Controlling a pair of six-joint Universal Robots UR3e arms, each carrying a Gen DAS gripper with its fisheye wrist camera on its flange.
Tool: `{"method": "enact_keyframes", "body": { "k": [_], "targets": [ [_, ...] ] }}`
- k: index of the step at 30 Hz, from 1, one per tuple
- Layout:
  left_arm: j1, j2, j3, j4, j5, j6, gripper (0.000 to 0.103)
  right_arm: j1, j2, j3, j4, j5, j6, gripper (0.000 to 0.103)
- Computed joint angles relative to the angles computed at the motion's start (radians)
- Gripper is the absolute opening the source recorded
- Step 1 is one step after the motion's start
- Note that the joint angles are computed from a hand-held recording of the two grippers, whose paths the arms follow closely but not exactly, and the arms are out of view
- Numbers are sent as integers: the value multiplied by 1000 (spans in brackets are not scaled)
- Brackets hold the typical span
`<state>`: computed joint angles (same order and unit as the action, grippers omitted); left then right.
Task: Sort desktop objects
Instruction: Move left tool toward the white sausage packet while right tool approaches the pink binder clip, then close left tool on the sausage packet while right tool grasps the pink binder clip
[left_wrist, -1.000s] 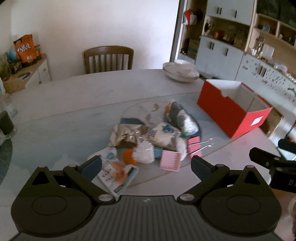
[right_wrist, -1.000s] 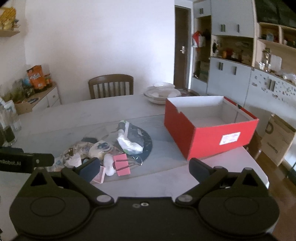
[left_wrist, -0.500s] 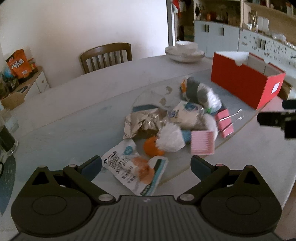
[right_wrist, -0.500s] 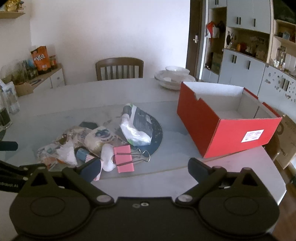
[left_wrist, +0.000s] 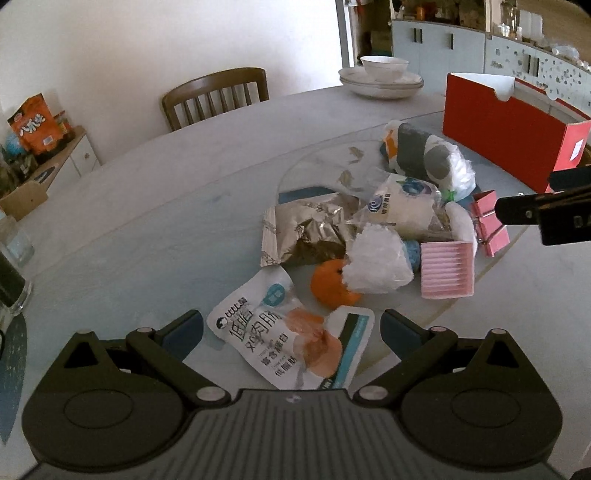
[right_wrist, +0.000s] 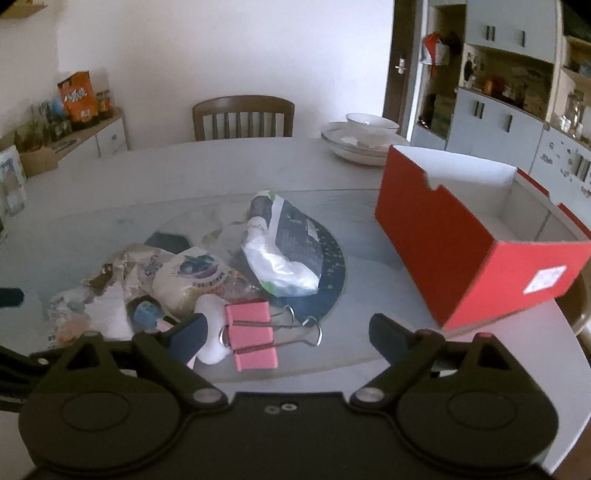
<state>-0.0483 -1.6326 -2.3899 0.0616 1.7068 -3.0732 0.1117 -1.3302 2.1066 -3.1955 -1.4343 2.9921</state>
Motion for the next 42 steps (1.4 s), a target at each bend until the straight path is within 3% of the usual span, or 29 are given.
{"method": "enact_keyframes", "body": {
  "k": [4,12,16,26,31,38,42],
  "targets": [
    [46,-3,1,-5,-55,32,103,-9,38,-54,53,29,-32,92],
    [76,-44,23,-10,-79,45,103,-13,98,-127,83,74,-103,92],
    [90,-70,35,-30,-89,49,103,-12,120,-163,127,109,-149,79],
    [155,-70,21,-56,-186,42,102,-57,104,-168,206,211,-189,67],
    [160,-58,13,-64,-206,39,101,-94,72,-133,240,255,-190,54],
    [158,-45,11,-69,-205,26,89,-107,64,-115,256,254,-199,47],
    [149,-30,-4,-56,-191,14,78,-106,63,-109,256,262,-215,36]
  ]
}}
